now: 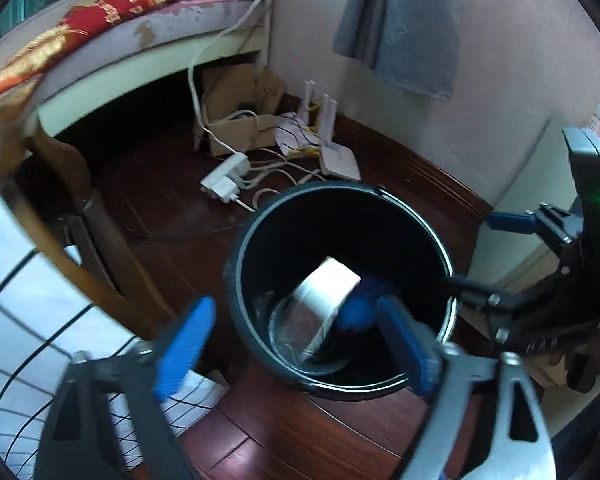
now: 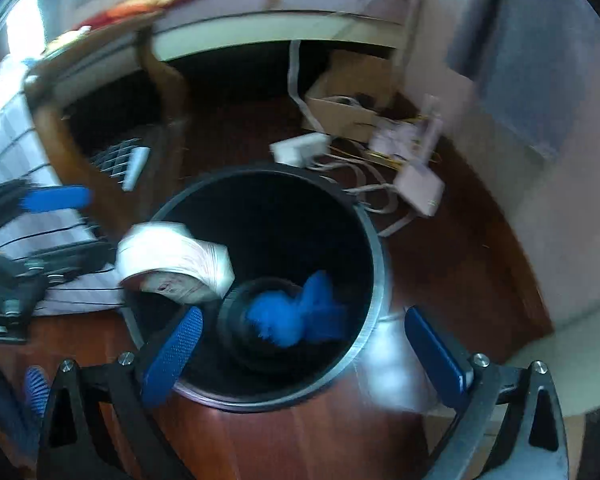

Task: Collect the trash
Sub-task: 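Open both grippers to drop the carton and towel into the bin, then move both grippers back to the trash on the grid table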

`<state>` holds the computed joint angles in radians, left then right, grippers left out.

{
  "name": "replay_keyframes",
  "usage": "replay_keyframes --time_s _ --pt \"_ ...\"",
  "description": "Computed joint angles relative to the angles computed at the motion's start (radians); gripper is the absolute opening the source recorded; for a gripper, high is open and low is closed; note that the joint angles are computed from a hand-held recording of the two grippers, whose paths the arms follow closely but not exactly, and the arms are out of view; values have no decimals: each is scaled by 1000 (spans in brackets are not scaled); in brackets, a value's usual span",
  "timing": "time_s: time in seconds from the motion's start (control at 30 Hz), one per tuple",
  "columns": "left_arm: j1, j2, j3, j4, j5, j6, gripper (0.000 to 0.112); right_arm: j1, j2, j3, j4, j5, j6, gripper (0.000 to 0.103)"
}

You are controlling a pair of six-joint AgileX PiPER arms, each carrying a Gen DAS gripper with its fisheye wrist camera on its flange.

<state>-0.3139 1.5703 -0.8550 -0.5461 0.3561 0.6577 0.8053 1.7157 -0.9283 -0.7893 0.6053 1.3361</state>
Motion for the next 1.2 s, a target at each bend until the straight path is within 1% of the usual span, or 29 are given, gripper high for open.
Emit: replay_keyframes --time_s 0.03,0.1,0.17,0.23,0.27,0.3,0.33,0.5,0.53,0.73,0.8,0.93,1.0,1.1,1.2 --pt "-1 -15 14 24 -21 -28 100 6 -3 -6 -12 38 28 103" --pt "-5 -46 35 67 -41 -82 100 15 -21 -8 -28 74 70 103" --pt "-1 -66 36 92 -41 -110 102 29 -35 -30 -36 133 90 103" --pt "-5 -93 37 128 -38 -151 103 42 -47 -47 -43 165 100 103" --pt "0 -88 26 132 -38 -153 103 43 -48 -61 -36 179 90 103" --pt "4 -116 29 142 -26 -169 103 51 -52 -77 -31 199 84 103" --pt "12 -112 21 118 -27 -147 103 66 -62 -92 -33 226 89 103" --pt "51 -192 17 130 4 -163 103 102 -72 -196 -13 330 71 103" --pt "62 -209 17 131 11 -162 103 117 -66 -238 -2 373 52 103" --pt "128 -264 1 107 50 -134 103 196 -37 -373 -12 481 24 103" --pt "169 -296 5 71 76 -91 103 218 -20 -419 -14 516 15 103" --pt "249 -343 8 21 112 -26 103 239 17 -497 -35 521 5 103" --pt "298 -366 10 12 117 0 103 244 44 -539 -41 520 -8 103" --pt "398 -387 11 -80 152 111 103 251 95 -624 -37 524 -46 103" --pt "534 -392 -6 -200 221 243 103 258 156 -728 -37 520 -95 103"
